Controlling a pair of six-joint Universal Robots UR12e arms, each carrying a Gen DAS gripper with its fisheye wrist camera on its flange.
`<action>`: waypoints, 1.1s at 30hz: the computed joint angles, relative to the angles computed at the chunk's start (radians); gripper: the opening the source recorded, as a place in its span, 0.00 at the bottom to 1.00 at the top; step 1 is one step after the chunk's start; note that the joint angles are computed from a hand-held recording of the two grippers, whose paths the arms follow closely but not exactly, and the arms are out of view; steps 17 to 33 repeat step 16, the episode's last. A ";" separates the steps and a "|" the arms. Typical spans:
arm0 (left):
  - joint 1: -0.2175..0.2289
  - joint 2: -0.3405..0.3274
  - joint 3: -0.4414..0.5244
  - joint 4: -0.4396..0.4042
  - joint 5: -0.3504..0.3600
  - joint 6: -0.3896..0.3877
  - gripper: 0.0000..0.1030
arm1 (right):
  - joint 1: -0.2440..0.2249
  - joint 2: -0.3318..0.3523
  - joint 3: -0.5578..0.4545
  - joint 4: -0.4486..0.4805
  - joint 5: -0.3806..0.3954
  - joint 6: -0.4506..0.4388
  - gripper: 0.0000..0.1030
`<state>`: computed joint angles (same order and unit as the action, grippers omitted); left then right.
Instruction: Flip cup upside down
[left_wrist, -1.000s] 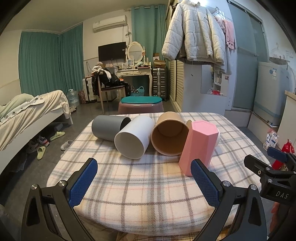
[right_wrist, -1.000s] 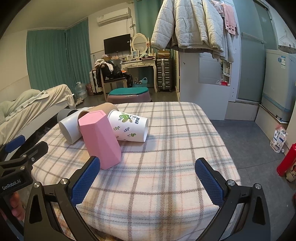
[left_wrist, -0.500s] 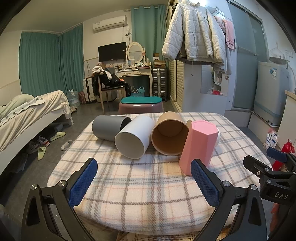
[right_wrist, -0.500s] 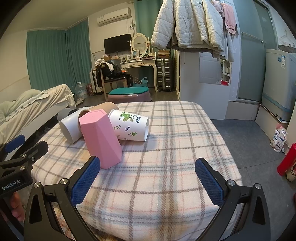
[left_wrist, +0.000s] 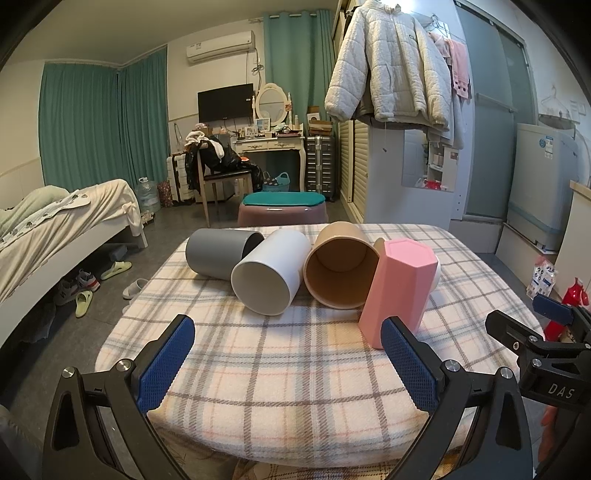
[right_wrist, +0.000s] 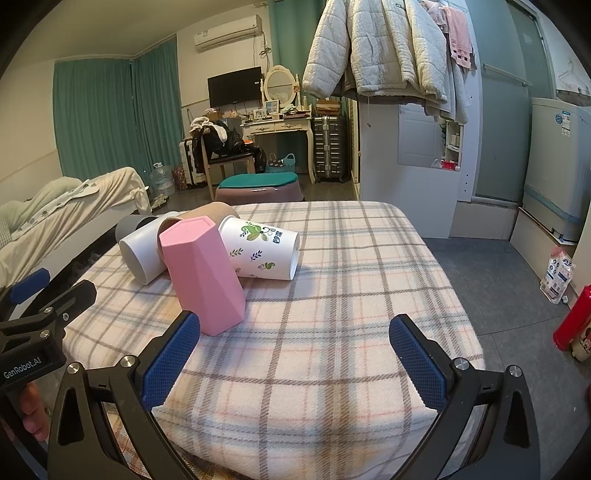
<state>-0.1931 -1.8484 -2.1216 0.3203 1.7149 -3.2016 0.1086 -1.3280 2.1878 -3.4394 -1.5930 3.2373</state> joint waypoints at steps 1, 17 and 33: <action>0.000 0.000 0.000 0.001 0.000 0.000 1.00 | 0.000 0.000 0.000 0.000 -0.001 0.000 1.00; 0.001 -0.001 -0.007 0.019 0.000 0.009 1.00 | 0.001 0.000 0.000 0.000 -0.001 0.000 1.00; 0.001 -0.001 -0.007 0.019 0.000 0.009 1.00 | 0.001 0.000 0.000 0.000 -0.001 0.000 1.00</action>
